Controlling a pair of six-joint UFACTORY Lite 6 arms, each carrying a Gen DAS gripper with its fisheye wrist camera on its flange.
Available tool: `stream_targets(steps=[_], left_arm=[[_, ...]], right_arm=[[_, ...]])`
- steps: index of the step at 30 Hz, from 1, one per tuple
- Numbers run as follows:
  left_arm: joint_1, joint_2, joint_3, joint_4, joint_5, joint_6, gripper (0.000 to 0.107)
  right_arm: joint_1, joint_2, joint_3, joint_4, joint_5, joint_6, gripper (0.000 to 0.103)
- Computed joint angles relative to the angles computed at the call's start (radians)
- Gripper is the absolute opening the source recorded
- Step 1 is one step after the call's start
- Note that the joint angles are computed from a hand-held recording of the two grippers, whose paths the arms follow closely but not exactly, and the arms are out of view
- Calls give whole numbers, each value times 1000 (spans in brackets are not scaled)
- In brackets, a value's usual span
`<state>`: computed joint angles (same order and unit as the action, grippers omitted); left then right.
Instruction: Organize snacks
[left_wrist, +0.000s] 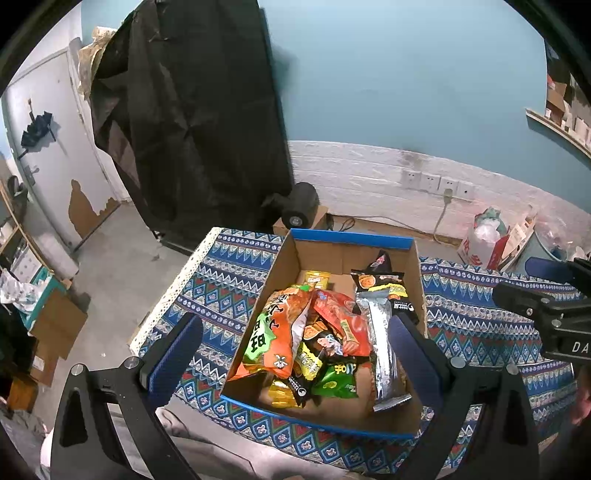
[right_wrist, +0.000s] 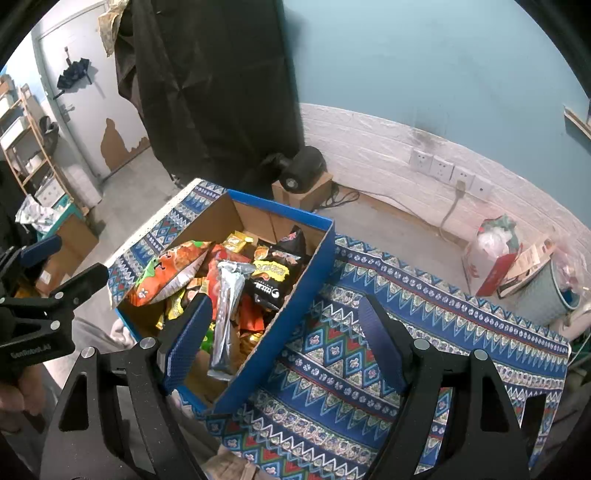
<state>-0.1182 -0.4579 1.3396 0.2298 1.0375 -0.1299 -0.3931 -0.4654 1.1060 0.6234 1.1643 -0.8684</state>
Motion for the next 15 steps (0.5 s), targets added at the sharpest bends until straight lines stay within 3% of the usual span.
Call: stream_targets(steps=[15], left_arm=[[7, 20, 14, -21, 19, -1, 101]], right_arm=[[0, 5, 5, -7, 3, 1, 80]])
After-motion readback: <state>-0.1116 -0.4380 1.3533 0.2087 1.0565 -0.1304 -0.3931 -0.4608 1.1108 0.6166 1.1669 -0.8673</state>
